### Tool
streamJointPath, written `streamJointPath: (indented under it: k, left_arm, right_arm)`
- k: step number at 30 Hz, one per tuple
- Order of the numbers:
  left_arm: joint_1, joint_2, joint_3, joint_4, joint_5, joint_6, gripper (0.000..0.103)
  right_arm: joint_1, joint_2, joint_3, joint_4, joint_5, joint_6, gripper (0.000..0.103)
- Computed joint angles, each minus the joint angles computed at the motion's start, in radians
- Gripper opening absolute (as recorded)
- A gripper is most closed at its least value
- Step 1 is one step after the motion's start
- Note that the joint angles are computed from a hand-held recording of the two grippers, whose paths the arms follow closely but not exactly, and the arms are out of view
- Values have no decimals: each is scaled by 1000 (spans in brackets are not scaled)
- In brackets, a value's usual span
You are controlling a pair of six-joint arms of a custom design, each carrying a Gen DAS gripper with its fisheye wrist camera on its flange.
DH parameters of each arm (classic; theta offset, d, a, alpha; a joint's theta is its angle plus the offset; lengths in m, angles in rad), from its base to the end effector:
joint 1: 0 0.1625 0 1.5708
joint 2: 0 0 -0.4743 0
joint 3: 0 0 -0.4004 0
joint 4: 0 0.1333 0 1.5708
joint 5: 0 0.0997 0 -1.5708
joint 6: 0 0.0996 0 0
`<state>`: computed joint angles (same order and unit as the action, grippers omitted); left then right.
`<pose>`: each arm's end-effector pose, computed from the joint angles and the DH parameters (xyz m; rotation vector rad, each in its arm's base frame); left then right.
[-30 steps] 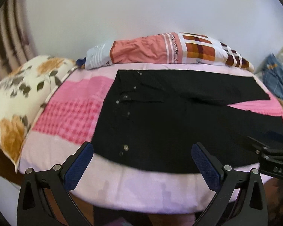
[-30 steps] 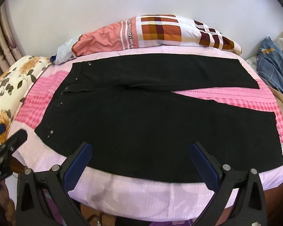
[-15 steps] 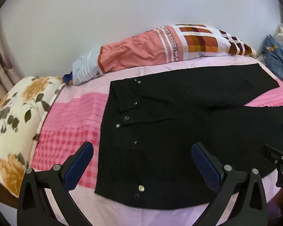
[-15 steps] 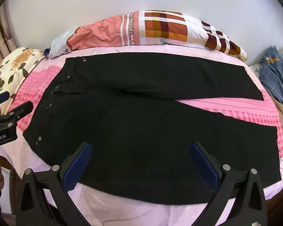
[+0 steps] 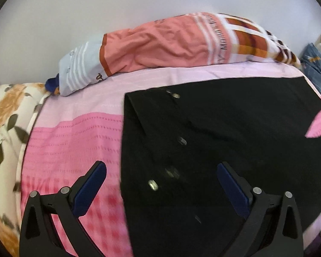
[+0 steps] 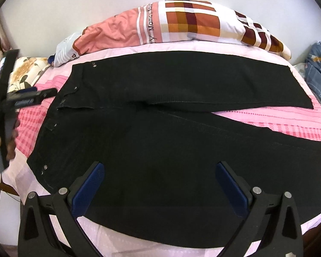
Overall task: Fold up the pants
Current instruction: 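Grasp the waistband corner of the black trousers with the left tool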
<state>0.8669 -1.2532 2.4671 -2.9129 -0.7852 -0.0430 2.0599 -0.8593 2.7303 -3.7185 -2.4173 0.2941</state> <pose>-0.1009 -0.4337 0.1808 0.7203 2.2971 -0.5076 0.1952 -0.2419 0.1030 0.0826 -2.3674 0.7108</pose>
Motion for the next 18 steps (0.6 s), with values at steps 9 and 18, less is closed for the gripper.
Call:
streamJointPath:
  k: [9, 18]
  left_arm:
    - [221, 138, -247, -17, -106, 192, 64]
    - [317, 195, -394, 108, -267, 250, 64]
  right_arm:
    - [-29, -12, -31, 23, 22, -22, 103]
    - [-57, 17, -71, 60, 42, -31, 103]
